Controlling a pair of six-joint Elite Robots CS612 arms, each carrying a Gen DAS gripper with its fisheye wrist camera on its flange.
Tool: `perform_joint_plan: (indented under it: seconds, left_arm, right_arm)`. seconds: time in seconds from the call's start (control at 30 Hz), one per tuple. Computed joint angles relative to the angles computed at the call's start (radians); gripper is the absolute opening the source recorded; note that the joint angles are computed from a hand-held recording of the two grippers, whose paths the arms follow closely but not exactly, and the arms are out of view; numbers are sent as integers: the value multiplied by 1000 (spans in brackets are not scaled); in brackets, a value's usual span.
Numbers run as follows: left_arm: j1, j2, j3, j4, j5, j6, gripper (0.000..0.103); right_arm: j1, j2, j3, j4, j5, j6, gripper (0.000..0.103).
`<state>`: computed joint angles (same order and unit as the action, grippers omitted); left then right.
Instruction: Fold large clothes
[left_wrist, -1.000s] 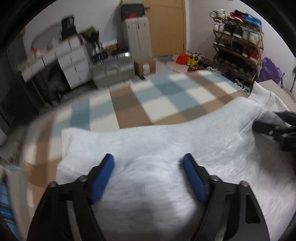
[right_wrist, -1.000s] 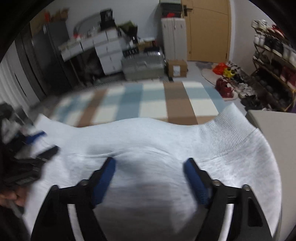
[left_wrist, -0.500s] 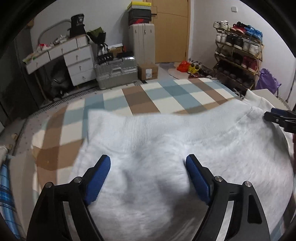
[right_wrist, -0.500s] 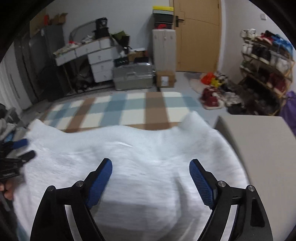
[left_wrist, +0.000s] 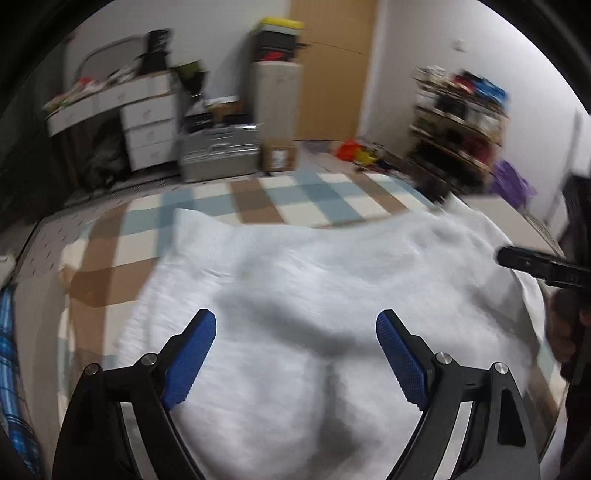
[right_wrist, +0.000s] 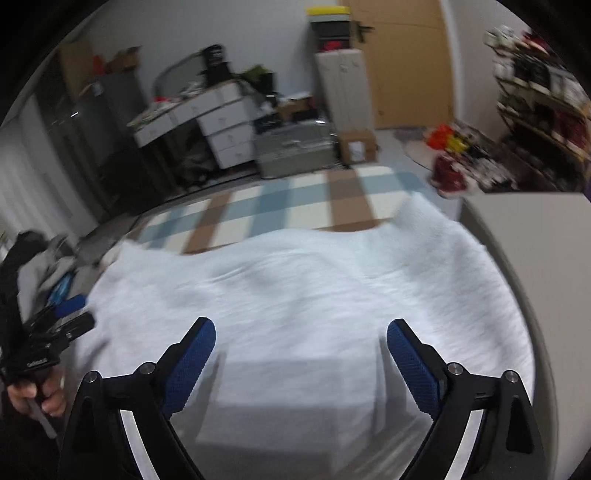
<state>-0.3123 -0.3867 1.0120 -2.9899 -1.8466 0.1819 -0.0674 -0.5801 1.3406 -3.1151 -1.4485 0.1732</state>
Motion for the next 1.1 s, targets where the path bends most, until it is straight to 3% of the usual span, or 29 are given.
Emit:
perform_joint_plan:
  seconds: [0.07, 0.13, 0.2, 0.27, 0.37, 0.47, 0.57, 0.63, 0.77, 0.9, 1.1]
  left_arm:
    - [-12, 18, -20, 74, 72, 61, 87]
    - [1, 47, -53, 102, 18, -6, 87]
    - [6, 20, -16, 80, 22, -46, 86]
    - [12, -23, 63, 6, 29, -74, 86]
    - [39, -80, 192, -123, 3, -129, 87]
    - [65, -112, 290, -182, 26, -258, 87]
    - [85, -127, 357, -216, 35, -407, 86]
    - [102, -126, 372, -214, -48, -496, 86]
    - [118, -93, 342, -243, -232, -600, 86]
    - [114, -65, 291, -244, -311, -628, 86]
    - [107, -38, 228, -111, -347, -657, 76]
  right_arm:
    - [22, 17, -20, 34, -46, -60, 100]
    - [46, 46, -50, 75, -150, -132, 101]
    - [55, 43, -42, 61, -189, -142, 101]
    - [47, 13, 3, 30, -150, -106, 100]
    - [25, -29, 103, -115, -59, 4, 99]
    - [5, -49, 177, -233, 26, 140, 100]
    - [5, -57, 211, -271, 45, 193, 100]
    - [5, -62, 217, -259, 59, 197, 100]
    - [9, -69, 217, -240, 87, 182, 100]
    - [21, -82, 236, -261, 92, 174, 100]
    - [29, -95, 270, -264, 78, 173, 100]
